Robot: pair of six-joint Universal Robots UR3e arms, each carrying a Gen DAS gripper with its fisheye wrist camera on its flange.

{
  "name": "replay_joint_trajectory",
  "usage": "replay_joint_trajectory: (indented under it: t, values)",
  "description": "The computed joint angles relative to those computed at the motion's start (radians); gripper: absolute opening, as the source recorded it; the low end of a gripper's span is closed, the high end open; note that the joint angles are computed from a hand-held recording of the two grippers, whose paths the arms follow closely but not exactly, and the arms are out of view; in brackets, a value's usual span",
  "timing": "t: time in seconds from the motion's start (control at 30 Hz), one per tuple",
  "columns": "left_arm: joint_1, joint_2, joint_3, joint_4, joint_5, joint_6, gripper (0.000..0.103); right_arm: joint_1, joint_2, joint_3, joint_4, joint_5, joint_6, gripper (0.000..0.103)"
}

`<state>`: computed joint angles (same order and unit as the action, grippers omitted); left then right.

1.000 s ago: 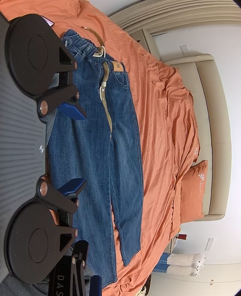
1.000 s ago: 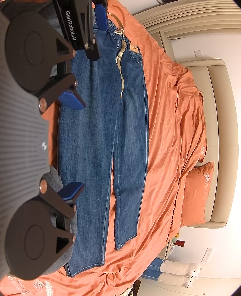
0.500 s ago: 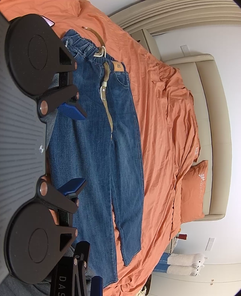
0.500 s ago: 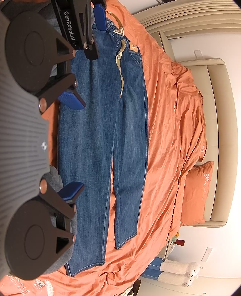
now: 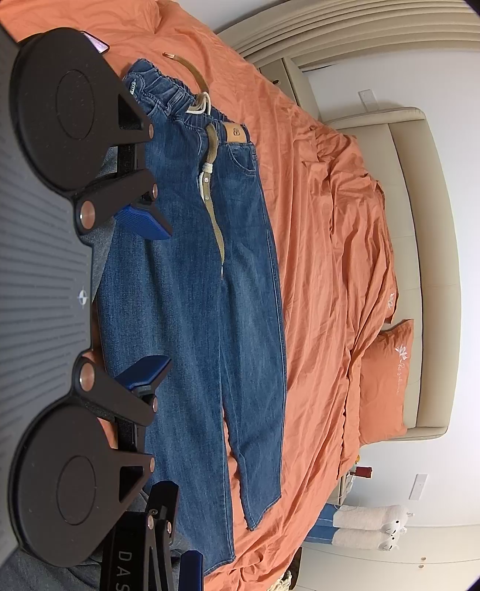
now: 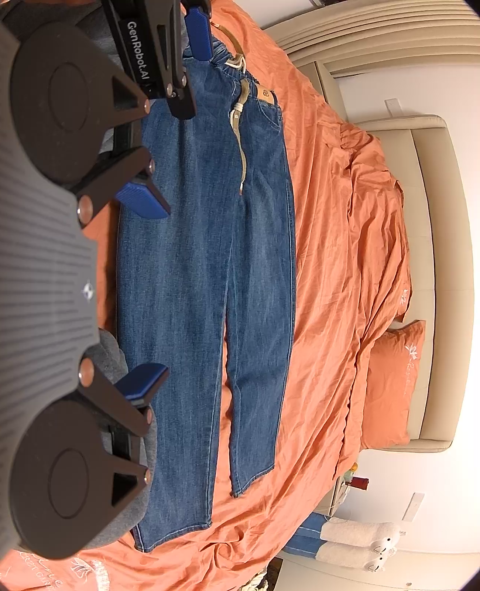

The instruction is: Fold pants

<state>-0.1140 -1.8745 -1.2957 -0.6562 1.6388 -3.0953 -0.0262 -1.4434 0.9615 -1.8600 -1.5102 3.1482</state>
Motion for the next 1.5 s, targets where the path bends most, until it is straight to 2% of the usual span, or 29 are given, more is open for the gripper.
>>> replay_joint_trajectory:
  t: [1.0, 1.17, 1.23, 1.37, 1.43, 1.5]
  values:
    - [0.003, 0.004, -0.005, -0.001, -0.01, 0.001, 0.083, 0.0, -0.007, 0.014, -0.012, -0.002, 0.0, 0.082]
    - [0.034, 0.006, 0.005, -0.019, -0.081, 0.014, 0.077, -0.009, -0.003, 0.012, -0.012, 0.011, -0.018, 0.082]
    - [0.056, -0.004, 0.025, -0.033, -0.104, 0.028, 0.072, -0.029, -0.008, 0.03, -0.041, 0.053, -0.04, 0.082]
    - [0.129, -0.033, 0.098, -0.088, -0.151, 0.061, 0.059, -0.088, -0.016, 0.136, -0.226, 0.143, -0.096, 0.082]
    - [0.172, -0.051, 0.136, -0.106, -0.164, 0.077, 0.049, -0.12, 0.0, 0.186, -0.34, 0.196, -0.138, 0.082]
    - [0.231, -0.087, 0.202, -0.15, -0.206, 0.092, 0.043, -0.139, 0.061, 0.167, -0.408, 0.21, -0.153, 0.082]
